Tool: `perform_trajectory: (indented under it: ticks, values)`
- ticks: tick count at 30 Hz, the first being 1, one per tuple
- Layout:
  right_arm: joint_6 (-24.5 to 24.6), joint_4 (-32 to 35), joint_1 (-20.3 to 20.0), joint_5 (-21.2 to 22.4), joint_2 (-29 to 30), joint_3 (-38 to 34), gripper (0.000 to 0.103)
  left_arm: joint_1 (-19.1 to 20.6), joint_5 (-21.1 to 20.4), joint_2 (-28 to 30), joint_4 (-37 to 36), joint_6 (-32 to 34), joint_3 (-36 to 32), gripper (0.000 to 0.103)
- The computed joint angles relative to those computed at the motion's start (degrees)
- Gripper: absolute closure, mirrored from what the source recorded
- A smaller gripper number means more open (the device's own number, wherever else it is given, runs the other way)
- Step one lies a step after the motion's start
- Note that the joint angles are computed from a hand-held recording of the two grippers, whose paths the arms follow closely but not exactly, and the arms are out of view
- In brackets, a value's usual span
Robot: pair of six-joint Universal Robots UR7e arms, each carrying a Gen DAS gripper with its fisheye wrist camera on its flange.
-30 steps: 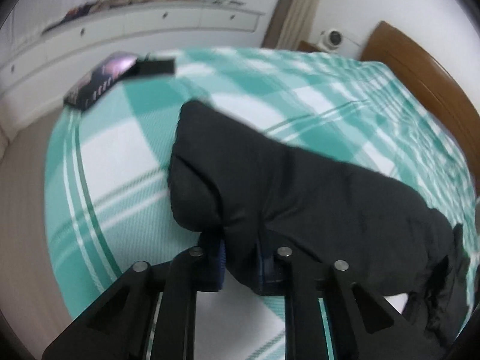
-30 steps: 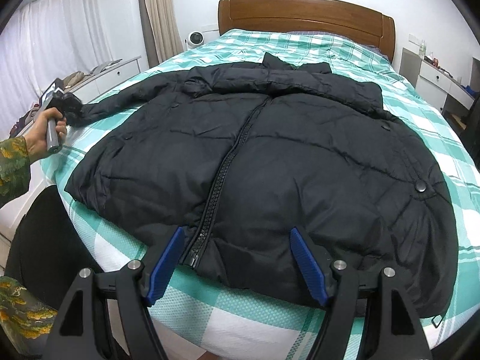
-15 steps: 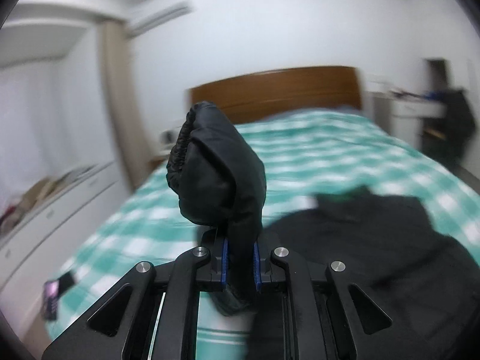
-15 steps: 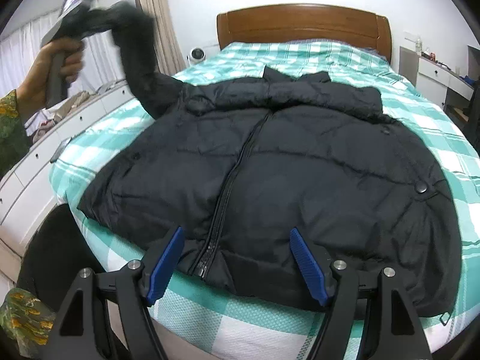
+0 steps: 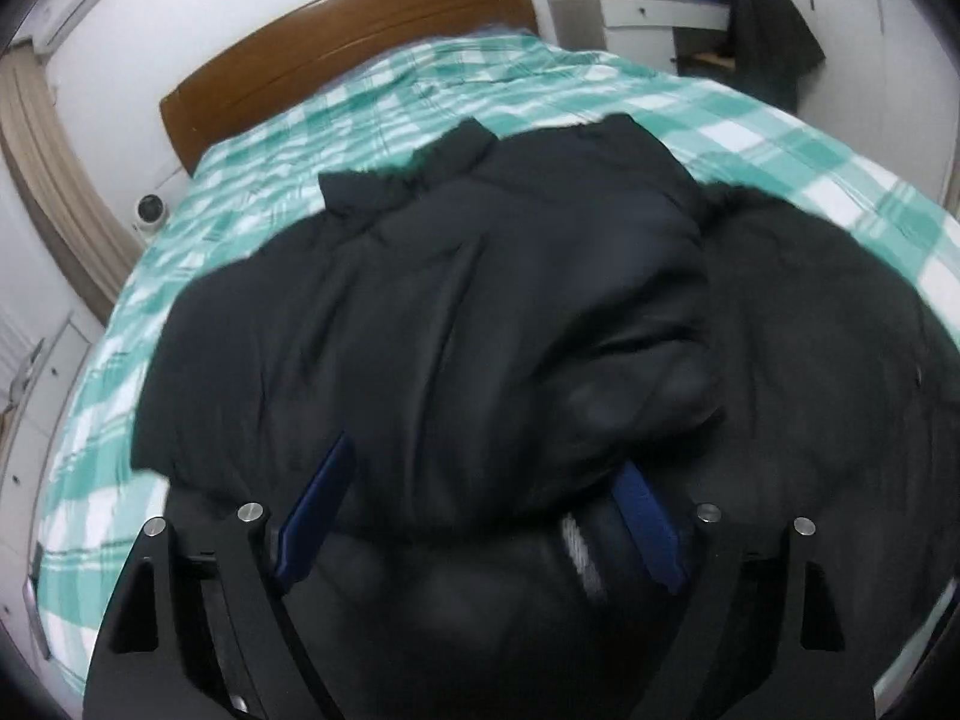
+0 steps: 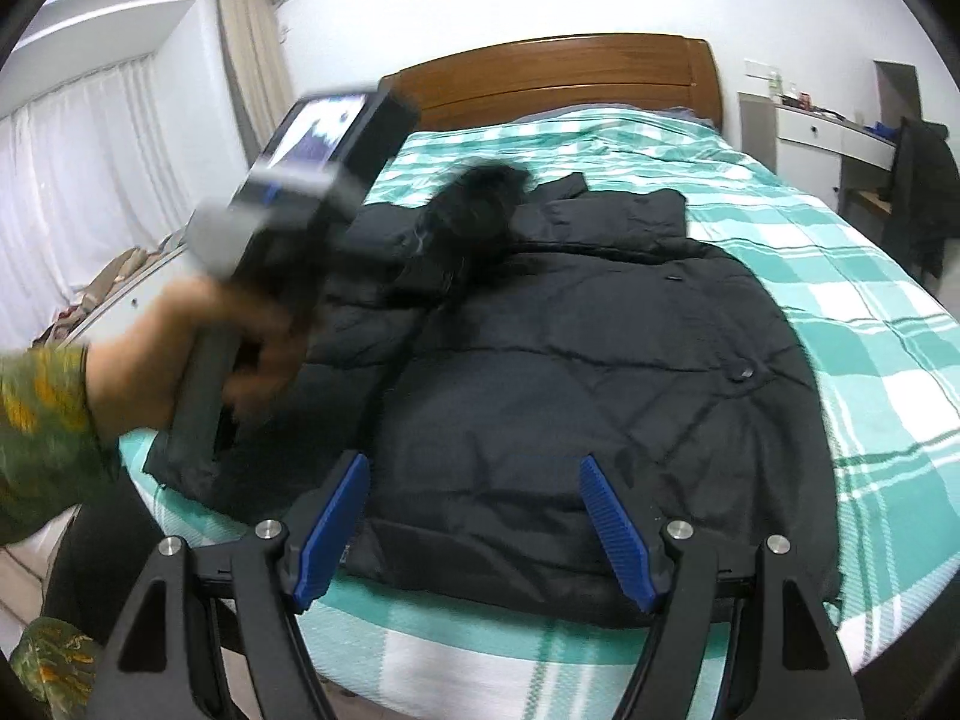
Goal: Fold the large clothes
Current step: 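Grasp a sleeve cuff with the left gripper and fold it across the jacket body, then grasp the other sleeve with the right gripper and fold it across the body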
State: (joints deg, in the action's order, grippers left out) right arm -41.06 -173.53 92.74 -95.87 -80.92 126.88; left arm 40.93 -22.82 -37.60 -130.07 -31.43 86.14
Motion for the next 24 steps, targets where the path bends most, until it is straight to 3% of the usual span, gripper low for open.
perform_trajectory:
  ticks: [4, 6, 11, 15, 17, 18, 19, 20, 21, 24]
  values:
    - [7.8, 5.4, 0.0, 0.9, 0.2, -4.7, 0.028, -1.5, -0.9, -6.0, -0.9, -6.6, 8.1, 0.007]
    - [11.7, 11.0, 0.5, 3.2, 2.4, -10.0, 0.021, -2.9, -0.7, -9.8, 0.9, -14.2, 12.7, 0.006]
    - [19.3, 23.4, 1.3, 9.2, 13.0, -24.9, 0.020, -4.7, -1.3, -17.9, 8.4, -31.9, 20.9, 0.006]
    - [23.4, 26.2, 3.1, 7.3, 22.7, -33.6, 0.020, -5.1, -2.9, -22.2, 13.2, -42.7, 24.6, 0.006]
    - [23.5, 26.3, 4.7, 1.0, 26.8, -36.5, 0.021, -4.8, -4.7, -23.7, 13.0, -46.0, 26.1, 0.006]
    - [23.3, 24.9, 5.3, -0.9, 27.7, -36.4, 0.026, -4.9, -5.6, -24.8, 13.4, -48.1, 27.2, 0.006]
    - [22.1, 23.3, 6.2, -3.4, 28.5, -36.3, 0.055, -5.1, -6.0, -25.5, 14.4, -50.3, 27.7, 0.006]
    - [20.6, 23.5, 6.8, -3.7, 29.0, -36.7, 0.076, -5.3, -6.1, -26.1, 14.9, -52.1, 28.5, 0.006]
    - [19.7, 23.4, 7.3, -3.8, 28.9, -36.9, 0.091, -5.5, -6.1, -26.6, 14.8, -53.2, 29.2, 0.006]
    - [15.3, 19.7, 9.7, -3.0, 28.4, -38.6, 0.094, -6.1, -5.8, -27.9, 15.1, -55.5, 30.6, 0.006]
